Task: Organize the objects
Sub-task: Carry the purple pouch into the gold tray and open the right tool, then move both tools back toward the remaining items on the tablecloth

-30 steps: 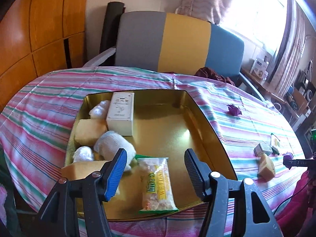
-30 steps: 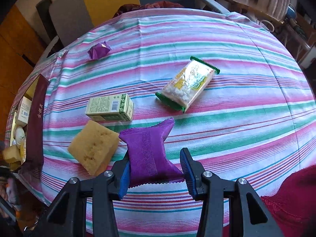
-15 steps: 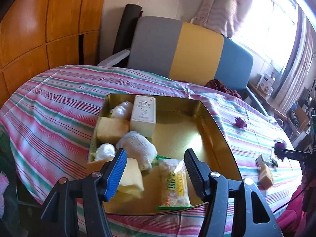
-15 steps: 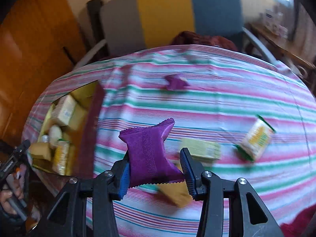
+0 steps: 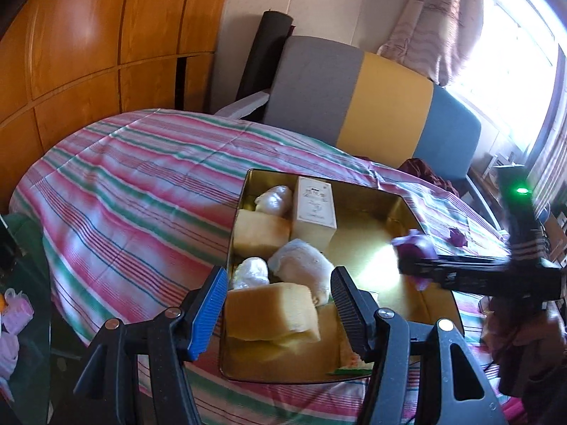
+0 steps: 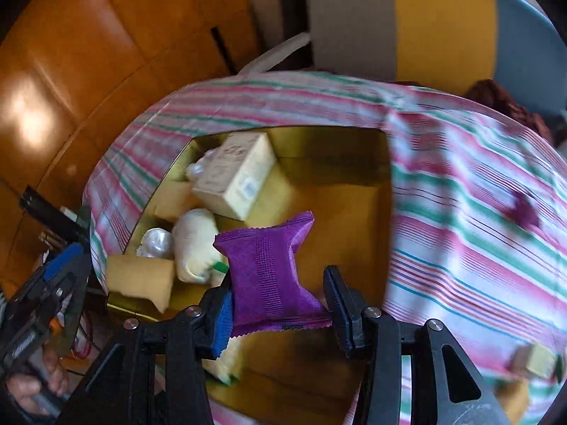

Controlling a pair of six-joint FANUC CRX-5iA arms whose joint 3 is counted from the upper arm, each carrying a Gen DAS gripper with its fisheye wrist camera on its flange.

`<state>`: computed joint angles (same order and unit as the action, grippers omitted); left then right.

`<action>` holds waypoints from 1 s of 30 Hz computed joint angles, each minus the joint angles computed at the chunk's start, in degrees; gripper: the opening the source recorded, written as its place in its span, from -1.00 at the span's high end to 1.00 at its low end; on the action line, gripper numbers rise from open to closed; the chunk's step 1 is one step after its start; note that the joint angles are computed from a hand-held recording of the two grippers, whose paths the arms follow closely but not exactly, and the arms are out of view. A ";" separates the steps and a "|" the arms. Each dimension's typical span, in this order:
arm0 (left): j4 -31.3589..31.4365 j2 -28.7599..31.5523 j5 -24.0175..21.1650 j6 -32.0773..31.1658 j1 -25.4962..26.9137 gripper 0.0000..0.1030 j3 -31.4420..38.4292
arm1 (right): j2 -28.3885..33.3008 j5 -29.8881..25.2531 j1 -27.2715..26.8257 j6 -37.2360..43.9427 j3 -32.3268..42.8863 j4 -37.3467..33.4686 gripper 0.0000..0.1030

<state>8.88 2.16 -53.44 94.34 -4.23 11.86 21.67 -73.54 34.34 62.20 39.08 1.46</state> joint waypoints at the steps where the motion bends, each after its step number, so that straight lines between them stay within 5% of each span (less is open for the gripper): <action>1: -0.10 0.05 -0.09 0.14 0.07 -0.18 -0.04 | 2.37 -1.39 0.57 0.74 2.63 0.40 0.07; 9: -0.21 0.40 -0.81 0.09 0.01 -0.18 -0.21 | 12.89 -7.37 1.77 3.28 13.17 -0.04 -0.06; 20: -2.58 0.37 -1.18 1.12 -1.36 -0.18 0.81 | 3.88 2.35 1.73 -1.66 1.01 0.34 -0.56; 30: -3.22 0.01 -1.25 -0.59 -3.29 -0.18 1.53 | -5.35 8.13 2.64 -7.23 -11.03 5.85 -0.70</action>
<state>5.65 2.17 -54.69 93.75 -7.52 13.40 16.33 -65.42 36.97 54.97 28.05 7.31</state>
